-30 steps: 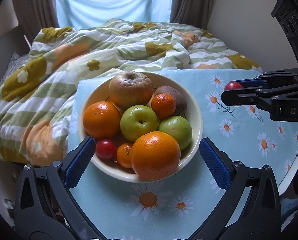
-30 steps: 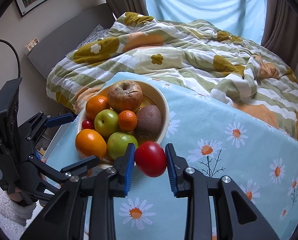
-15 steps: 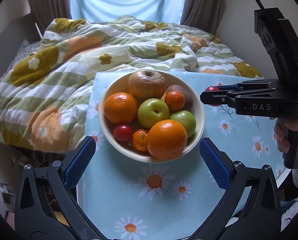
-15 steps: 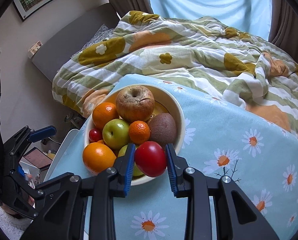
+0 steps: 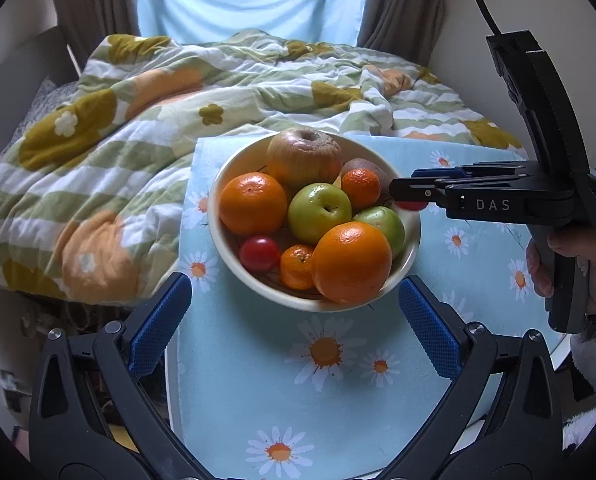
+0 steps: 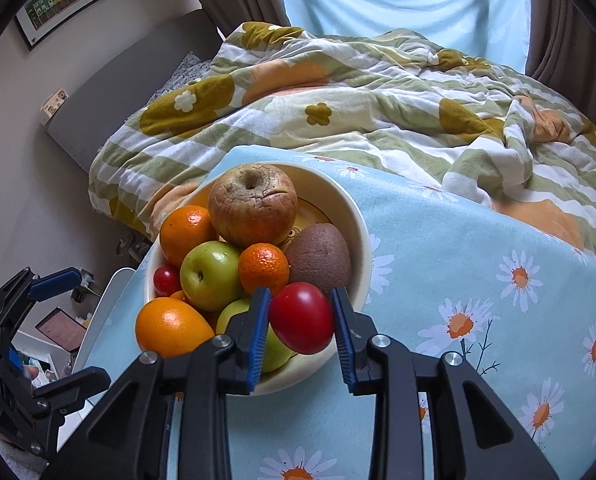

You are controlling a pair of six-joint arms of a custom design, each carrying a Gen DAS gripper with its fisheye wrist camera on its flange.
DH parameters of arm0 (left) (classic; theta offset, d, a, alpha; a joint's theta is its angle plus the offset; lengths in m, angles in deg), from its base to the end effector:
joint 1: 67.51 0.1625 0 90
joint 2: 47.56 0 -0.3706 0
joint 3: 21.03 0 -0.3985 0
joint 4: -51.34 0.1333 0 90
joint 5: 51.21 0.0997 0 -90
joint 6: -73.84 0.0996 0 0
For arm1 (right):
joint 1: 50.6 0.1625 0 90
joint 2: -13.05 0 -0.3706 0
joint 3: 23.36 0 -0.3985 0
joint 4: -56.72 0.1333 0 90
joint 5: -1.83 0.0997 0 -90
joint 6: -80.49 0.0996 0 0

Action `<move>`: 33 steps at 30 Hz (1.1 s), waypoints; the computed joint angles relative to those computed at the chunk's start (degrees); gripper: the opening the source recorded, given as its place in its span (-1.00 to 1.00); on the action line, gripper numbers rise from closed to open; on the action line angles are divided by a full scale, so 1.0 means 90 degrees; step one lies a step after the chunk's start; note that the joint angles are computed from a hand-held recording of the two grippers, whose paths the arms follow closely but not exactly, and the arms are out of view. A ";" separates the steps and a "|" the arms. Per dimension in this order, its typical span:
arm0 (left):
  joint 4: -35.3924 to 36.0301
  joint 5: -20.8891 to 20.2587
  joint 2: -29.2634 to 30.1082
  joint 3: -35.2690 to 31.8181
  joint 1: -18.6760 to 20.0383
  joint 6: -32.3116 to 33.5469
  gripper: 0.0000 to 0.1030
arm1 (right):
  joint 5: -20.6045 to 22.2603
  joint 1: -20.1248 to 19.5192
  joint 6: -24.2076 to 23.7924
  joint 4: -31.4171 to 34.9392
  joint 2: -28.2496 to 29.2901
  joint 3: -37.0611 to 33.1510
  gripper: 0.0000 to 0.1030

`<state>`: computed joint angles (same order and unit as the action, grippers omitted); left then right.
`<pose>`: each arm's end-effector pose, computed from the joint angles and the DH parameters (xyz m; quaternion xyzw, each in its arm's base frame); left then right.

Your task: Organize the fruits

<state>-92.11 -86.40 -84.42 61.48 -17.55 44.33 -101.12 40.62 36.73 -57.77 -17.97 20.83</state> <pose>-0.2742 -0.6600 0.0565 0.0501 0.8849 -0.3115 0.3428 0.1285 -0.8199 0.1871 0.3680 -0.9178 0.0506 0.1401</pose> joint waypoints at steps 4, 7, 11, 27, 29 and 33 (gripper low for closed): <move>-0.0055 0.0033 -0.0041 0.0094 -0.0022 -0.0022 1.00 | 0.0170 -0.0046 0.0052 -0.0203 -0.0129 0.0226 0.69; 0.0052 0.0098 -0.0049 0.0112 -0.0079 -0.0173 1.00 | 0.0217 -0.0052 -0.0015 -0.0581 -0.0312 0.0550 0.76; 0.0225 0.0189 -0.0029 0.0058 -0.0223 -0.0362 1.00 | 0.0307 -0.0061 -0.0022 -0.0750 -0.0568 0.0809 0.90; 0.1168 0.1106 0.0306 -0.0877 -0.1255 -0.1371 1.00 | -0.0322 0.0072 -0.0257 -0.2466 -0.2924 0.2671 0.99; 0.1324 0.1213 0.0352 -0.1003 -0.1342 -0.1524 1.00 | -0.0426 0.0043 -0.0094 -0.2558 -0.3137 0.2784 0.99; 0.1405 0.1397 0.0454 -0.1155 -0.1480 -0.1568 1.00 | -0.0652 0.0011 -0.0031 -0.2957 -0.3457 0.3072 0.99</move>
<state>-79.47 -73.82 -80.33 51.08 -30.87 30.22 -106.98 40.72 36.45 -84.39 -49.08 48.47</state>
